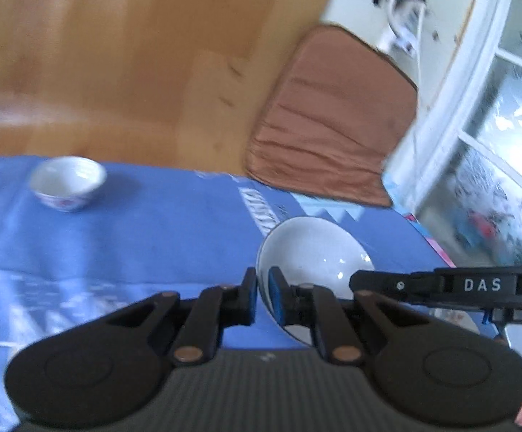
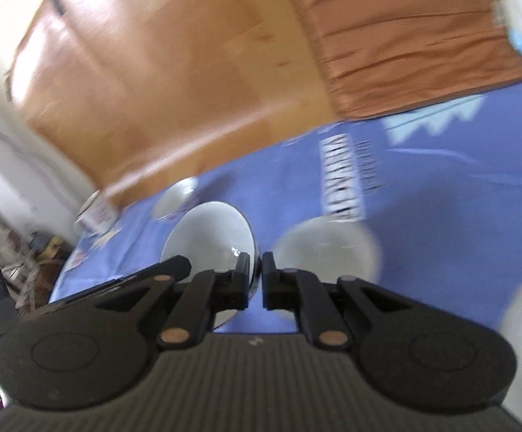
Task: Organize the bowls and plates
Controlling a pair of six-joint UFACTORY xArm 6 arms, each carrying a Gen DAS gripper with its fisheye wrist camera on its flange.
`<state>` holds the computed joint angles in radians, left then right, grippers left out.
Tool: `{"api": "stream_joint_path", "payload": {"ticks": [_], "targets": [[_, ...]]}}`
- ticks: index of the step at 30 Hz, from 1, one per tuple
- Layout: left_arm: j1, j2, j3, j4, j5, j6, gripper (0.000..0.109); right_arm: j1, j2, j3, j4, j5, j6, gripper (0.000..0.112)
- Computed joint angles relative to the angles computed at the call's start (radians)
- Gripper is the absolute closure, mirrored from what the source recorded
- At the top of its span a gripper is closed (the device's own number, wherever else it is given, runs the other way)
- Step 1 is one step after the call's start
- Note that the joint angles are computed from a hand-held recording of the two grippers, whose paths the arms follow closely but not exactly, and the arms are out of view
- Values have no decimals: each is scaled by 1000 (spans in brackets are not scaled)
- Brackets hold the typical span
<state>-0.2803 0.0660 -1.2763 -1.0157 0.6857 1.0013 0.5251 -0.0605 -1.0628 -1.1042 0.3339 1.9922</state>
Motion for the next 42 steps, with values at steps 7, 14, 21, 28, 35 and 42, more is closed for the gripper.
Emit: {"api": "stream_joint_path", "payload": {"ticks": [7, 14, 21, 28, 35, 42], "targets": [[-75, 56, -24, 103, -51, -102, 100, -28, -48, 94, -82, 21, 118, 103], [-102, 69, -17, 118, -109, -103, 98, -1, -27, 75, -137, 132, 84, 99], [-70, 39, -6, 30, -121, -18, 95, 18, -41, 80, -230, 207, 137, 99], [37, 55, -26, -73, -130, 60, 95, 26, -6, 2, -280, 191, 173, 99], [154, 170, -90, -108, -290, 95, 95, 15, 179, -216, -160, 28, 45, 99], [235, 267, -151, -195, -318, 101, 96, 26, 498, -596, 280, -10, -388, 97]]}}
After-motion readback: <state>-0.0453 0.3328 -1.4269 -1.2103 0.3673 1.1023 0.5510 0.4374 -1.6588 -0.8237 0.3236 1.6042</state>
